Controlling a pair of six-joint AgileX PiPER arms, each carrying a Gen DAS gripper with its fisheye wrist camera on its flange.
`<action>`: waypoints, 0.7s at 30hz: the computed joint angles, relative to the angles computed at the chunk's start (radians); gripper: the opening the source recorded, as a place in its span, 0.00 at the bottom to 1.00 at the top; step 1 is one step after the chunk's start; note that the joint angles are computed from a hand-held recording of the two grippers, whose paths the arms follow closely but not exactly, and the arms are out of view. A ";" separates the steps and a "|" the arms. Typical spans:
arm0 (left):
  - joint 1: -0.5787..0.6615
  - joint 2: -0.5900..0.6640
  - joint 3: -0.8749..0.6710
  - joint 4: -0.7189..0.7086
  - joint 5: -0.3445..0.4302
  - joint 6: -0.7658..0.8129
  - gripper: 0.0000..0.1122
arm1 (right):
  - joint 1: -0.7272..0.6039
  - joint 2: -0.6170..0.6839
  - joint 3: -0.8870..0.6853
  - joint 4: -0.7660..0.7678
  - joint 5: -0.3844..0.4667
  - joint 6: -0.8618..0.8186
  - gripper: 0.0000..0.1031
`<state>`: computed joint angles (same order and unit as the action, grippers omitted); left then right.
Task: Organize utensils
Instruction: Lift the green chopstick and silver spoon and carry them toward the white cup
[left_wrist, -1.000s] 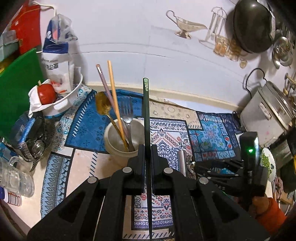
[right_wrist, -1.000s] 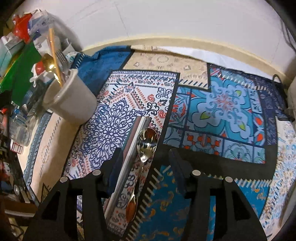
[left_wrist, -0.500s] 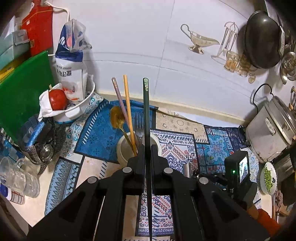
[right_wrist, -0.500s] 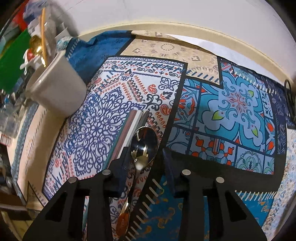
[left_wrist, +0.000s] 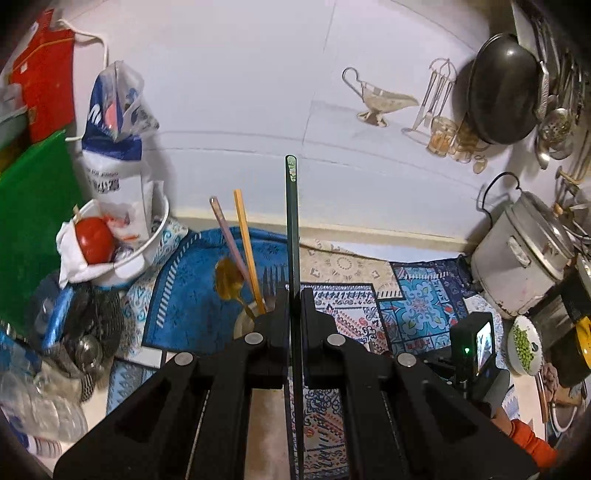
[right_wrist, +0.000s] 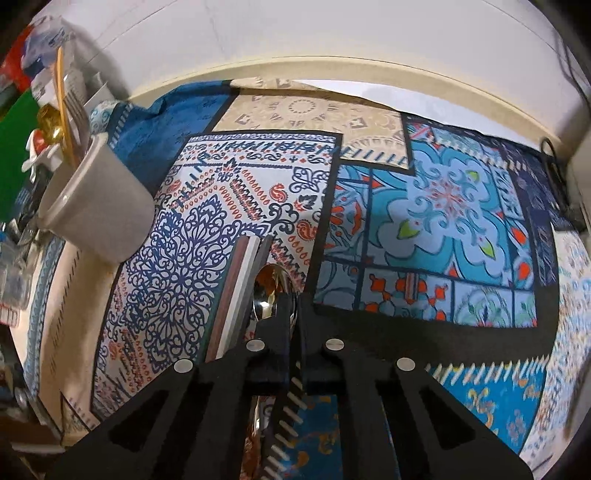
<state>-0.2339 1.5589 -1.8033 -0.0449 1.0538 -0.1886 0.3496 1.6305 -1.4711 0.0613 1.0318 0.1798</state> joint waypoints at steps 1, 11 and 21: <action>0.019 0.003 -0.012 -0.028 0.002 0.035 0.04 | -0.003 -0.006 -0.002 0.000 0.026 0.010 0.06; 0.134 0.030 -0.034 -0.197 -0.001 0.234 0.04 | 0.140 -0.042 0.084 -0.224 0.042 0.227 0.35; 0.180 0.056 -0.056 -0.295 -0.009 0.311 0.04 | 0.147 0.081 -0.032 -0.273 0.013 0.313 0.38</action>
<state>-0.0543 1.6151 -1.8597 -0.3401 1.0443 0.1219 0.4963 1.7116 -1.5033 -0.2121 1.0443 0.4929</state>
